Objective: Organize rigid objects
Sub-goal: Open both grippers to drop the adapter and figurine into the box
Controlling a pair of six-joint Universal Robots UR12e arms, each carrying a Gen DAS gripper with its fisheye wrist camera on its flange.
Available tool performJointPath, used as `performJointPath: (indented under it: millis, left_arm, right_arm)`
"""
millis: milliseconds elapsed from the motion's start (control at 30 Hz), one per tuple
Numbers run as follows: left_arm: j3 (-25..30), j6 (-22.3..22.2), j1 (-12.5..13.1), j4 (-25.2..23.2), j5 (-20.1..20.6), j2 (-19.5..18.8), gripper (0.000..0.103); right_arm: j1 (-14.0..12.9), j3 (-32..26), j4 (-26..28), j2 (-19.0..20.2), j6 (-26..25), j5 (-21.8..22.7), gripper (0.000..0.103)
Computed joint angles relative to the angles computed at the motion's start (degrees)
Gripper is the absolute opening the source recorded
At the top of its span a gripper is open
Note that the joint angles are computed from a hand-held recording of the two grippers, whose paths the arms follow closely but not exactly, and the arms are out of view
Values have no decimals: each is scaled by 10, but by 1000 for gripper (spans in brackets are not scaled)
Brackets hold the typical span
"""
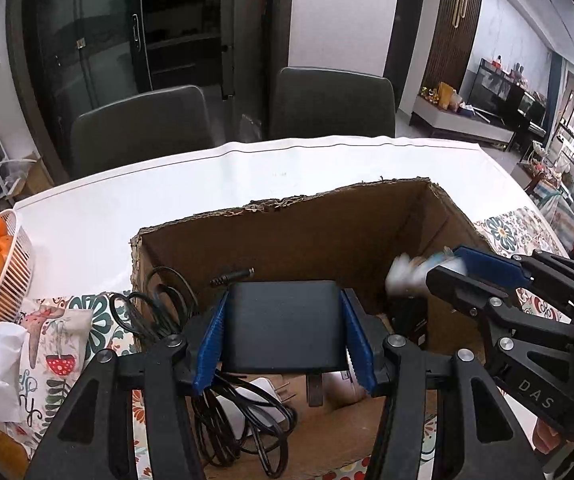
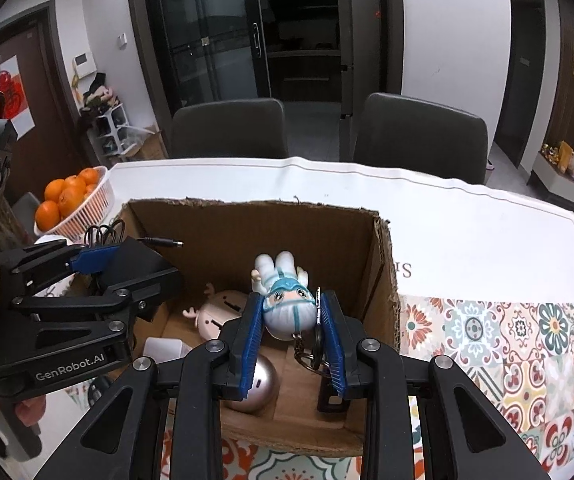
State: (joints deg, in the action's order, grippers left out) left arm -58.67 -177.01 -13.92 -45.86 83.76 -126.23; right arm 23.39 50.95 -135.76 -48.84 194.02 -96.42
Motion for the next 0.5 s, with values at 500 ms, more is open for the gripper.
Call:
performJointPath:
  millis: [500]
  left_arm:
    - [-58, -9, -2, 55, 30, 36, 55]
  right_arm:
    - [4, 35, -29, -17, 19, -7, 34]
